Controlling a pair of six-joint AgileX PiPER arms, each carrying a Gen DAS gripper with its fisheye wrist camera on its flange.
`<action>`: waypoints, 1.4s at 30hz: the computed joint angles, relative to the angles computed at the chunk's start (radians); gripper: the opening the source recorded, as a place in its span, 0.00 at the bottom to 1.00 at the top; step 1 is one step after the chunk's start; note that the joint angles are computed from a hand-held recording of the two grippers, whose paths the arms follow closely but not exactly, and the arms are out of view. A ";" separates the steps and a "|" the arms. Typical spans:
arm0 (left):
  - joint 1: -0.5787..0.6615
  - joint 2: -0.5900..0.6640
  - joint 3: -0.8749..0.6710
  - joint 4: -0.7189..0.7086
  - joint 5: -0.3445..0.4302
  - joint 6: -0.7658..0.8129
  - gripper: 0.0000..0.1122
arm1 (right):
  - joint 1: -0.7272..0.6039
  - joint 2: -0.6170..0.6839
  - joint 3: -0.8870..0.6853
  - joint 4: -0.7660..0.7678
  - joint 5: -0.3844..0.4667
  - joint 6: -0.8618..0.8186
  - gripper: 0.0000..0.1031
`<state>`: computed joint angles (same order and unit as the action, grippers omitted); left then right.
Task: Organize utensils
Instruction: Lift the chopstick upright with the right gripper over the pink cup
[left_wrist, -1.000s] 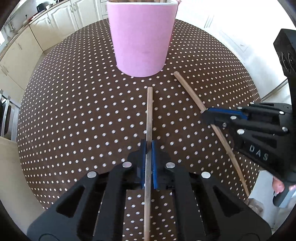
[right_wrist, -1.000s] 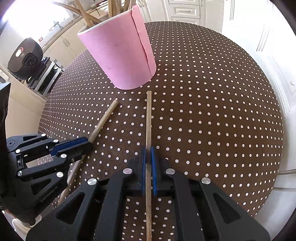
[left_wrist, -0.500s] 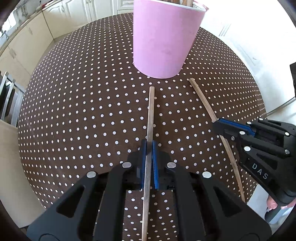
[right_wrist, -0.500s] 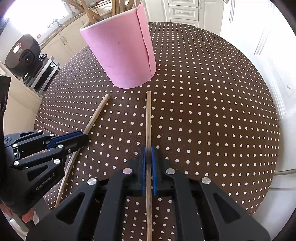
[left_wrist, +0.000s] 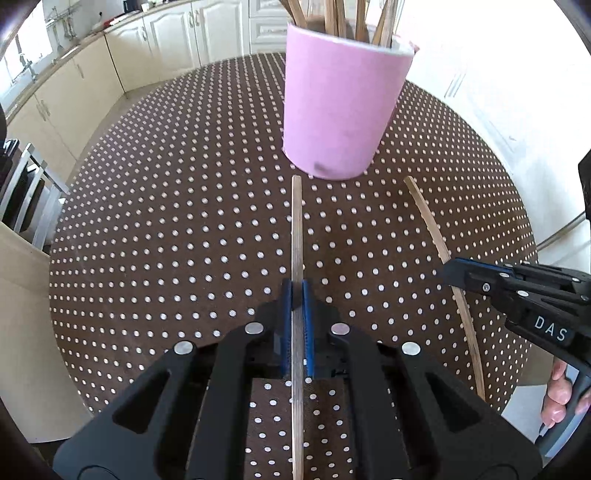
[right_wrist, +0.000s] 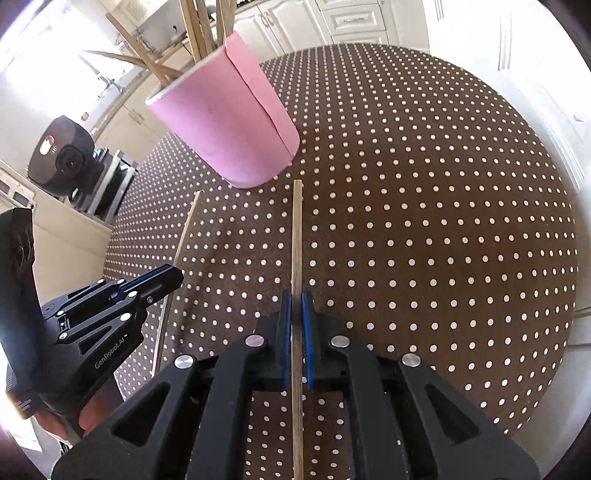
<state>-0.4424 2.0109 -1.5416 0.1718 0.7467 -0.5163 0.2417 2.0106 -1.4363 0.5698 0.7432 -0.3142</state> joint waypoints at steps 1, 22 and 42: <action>0.004 -0.014 0.015 0.003 -0.009 0.002 0.06 | -0.004 -0.014 0.019 0.020 -0.017 -0.021 0.05; 0.047 -0.213 0.074 0.063 -0.059 -0.028 0.06 | -0.047 -0.237 0.113 0.270 -0.172 -0.213 0.04; 0.037 -0.226 -0.072 0.141 -0.019 -0.048 0.06 | 0.033 -0.333 0.177 0.697 -0.521 -0.650 0.04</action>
